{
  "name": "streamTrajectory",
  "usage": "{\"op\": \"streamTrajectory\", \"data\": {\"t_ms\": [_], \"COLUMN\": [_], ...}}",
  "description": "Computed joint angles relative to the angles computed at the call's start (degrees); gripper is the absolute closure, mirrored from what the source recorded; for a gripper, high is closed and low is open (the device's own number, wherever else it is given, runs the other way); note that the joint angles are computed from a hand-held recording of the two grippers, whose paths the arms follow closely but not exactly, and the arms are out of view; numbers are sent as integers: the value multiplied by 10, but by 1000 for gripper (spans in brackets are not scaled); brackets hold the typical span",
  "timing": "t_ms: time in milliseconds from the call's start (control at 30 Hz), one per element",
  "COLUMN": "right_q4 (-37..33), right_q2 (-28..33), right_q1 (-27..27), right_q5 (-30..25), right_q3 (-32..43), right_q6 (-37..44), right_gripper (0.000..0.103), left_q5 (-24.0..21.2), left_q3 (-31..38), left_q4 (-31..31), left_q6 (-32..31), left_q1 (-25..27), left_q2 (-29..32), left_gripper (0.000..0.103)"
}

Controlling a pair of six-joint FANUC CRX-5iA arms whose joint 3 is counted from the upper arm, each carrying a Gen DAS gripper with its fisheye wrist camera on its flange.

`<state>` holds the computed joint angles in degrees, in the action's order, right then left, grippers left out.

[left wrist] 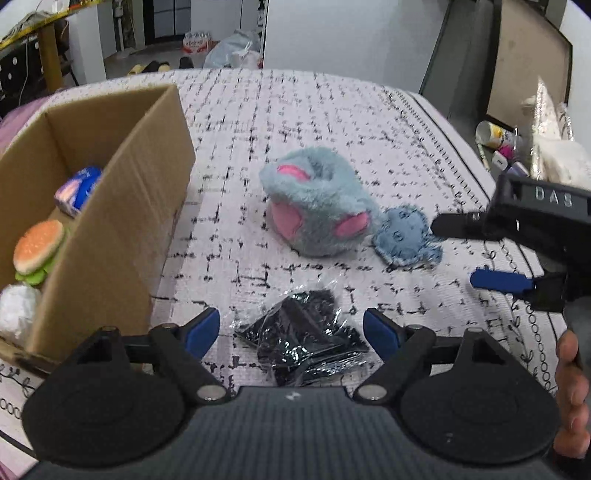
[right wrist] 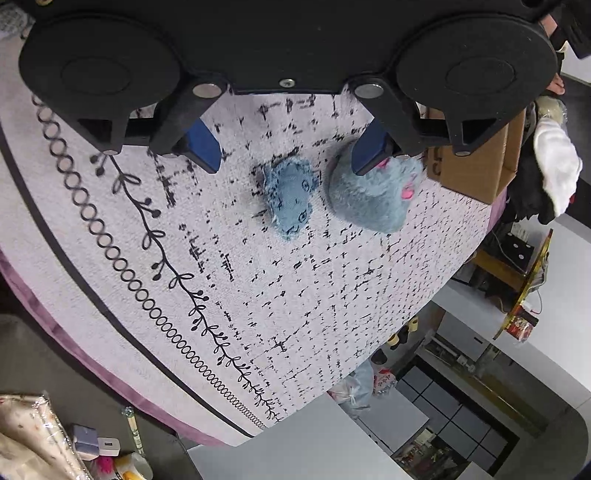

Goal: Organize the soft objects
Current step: 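Grasp the black plastic cable bag with the left tool while the right tool grasps the blue denim plush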

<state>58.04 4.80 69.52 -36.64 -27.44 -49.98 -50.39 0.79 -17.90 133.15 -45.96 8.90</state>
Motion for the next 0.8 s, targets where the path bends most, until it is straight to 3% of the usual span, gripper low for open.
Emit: {"op": "streamTrajectory", "data": {"t_ms": [133,300,433,567,700,800], "right_q4": [3,25,33,25,18,38], "right_q2": [20,35,45,56,64,67], "right_q1": [-13,-31,-40,-37,-40,-51], "right_q5": [10,32,37,23,17,31], "right_q3": [11,11,18,30,37,32], "right_q6": [15,23,34,55,58,47], "right_gripper": [31,34,36,45,70,72], "left_q5": [7,-8,-4,-5,-1,-11], "left_q3": [-5,17,14,26,29,37], "left_q4": [22,41,50,54,73,89], "left_q6": [-7,-6,-8,-10,-41,-54], "left_q1": [9,17,19,19,26,33], "left_q2": [8,31,30,41,48,55], "left_gripper": [23,41,46,48,51,52]}}
